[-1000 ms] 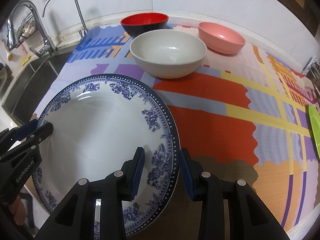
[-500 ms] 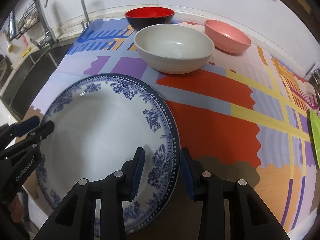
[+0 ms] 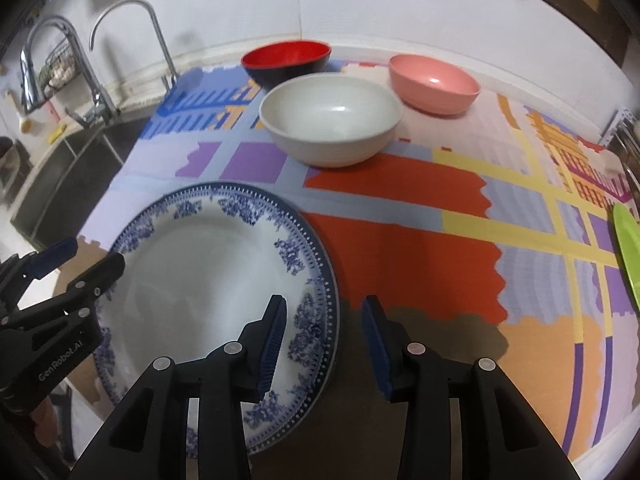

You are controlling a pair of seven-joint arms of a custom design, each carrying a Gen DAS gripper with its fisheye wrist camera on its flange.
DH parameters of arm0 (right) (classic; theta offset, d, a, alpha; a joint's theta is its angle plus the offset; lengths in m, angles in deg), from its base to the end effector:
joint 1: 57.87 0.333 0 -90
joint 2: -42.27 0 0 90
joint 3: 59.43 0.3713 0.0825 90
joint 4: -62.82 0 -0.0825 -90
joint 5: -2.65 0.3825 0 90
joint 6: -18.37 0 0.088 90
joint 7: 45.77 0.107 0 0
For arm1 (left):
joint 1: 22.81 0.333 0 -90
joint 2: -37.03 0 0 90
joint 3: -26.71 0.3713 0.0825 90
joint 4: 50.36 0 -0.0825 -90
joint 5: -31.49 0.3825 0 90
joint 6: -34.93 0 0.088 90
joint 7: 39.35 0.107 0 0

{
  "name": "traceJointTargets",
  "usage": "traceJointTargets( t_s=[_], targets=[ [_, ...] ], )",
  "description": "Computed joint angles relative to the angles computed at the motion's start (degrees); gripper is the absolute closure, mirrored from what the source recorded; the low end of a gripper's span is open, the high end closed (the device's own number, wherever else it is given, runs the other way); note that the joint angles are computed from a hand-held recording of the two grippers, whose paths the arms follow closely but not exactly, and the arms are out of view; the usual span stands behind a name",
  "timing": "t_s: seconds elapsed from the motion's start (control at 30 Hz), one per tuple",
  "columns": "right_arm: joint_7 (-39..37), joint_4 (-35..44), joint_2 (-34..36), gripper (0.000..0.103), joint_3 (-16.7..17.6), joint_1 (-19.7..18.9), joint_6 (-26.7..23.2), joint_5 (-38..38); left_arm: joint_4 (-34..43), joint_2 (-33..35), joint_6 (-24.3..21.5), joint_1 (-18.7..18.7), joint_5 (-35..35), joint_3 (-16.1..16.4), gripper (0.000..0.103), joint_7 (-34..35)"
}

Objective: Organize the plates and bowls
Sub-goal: 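Lower the smaller plate onto the large plate and open both grippers, then move both grippers toward the green plate beside the pot rack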

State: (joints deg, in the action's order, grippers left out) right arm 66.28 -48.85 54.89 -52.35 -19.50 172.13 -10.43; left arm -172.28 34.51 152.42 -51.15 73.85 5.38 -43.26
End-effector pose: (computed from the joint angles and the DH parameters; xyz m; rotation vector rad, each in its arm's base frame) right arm 0.4570 0.4660 0.4806 -2.3246 1.2611 -0.3032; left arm 0.3702 -0.3832 0.4931 -2.0978 1.3821 -0.3454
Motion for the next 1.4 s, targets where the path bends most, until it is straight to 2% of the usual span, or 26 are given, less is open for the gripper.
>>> traceJointTargets(
  t_s=[0.03, 0.2, 0.33, 0.53, 0.77, 0.9, 1.03, 1.17, 1.3, 1.4],
  targets=[
    [0.79, -0.71, -0.71, 0.054, -0.29, 0.08, 0.69, -0.4, 0.69, 0.24, 0.07, -0.06, 0.85, -0.09, 0.026, 0.36],
    [5.74, -3.31, -3.68, 0.052, -1.3, -0.23, 3.09, -4.39, 3.87, 1.95, 0.51, -0.56, 4.22, -0.19, 0.019, 1.75],
    [10.78, -5.28, -6.07, 0.042, -1.58, -1.53, 4.15, -8.55, 7.43, 4.42, 2.03, -1.17, 7.23, 0.21, 0.014, 3.73],
    [16.79, -7.88, -9.35, 0.041, -0.99, -5.36, 4.63, -13.16, 13.0, 8.7, 5.77, -2.23, 9.28, 1.49, 0.007, 7.67],
    [21.41, -9.86, -12.12, 0.041, -0.01, -10.2, 4.74, -17.36, 21.15, 14.56, 5.68, -5.36, 11.98, 3.37, 0.002, 11.63],
    [24.53, -10.74, -13.34, 0.041, 0.18, -12.88, 5.39, -20.22, 26.78, 18.36, 5.56, -7.37, 12.97, 4.79, 0.002, 14.46],
    [30.93, -11.73, -14.69, 0.041, 0.02, -16.21, 6.82, -24.39, 33.04, 22.52, 5.54, -9.51, 13.93, 6.37, 0.001, 18.05],
    [37.78, -11.85, -15.59, 0.041, 0.52, -19.12, 5.29, -31.21, 38.58, 26.19, 6.08, -11.25, 13.0, 8.1, 0.001, 21.45],
    [39.79, -11.78, -16.13, 0.041, 0.33, -21.08, 3.06, -34.51, 45.9, 31.09, 6.27, -13.54, 12.59, 9.95, 0.001, 25.38],
    [39.39, -12.57, -16.71, 0.041, -0.33, -22.5, 3.76, -33.89, 51.28, 34.47, 6.66, -15.06, 11.13, 11.32, 0.001, 28.62]
  ],
)
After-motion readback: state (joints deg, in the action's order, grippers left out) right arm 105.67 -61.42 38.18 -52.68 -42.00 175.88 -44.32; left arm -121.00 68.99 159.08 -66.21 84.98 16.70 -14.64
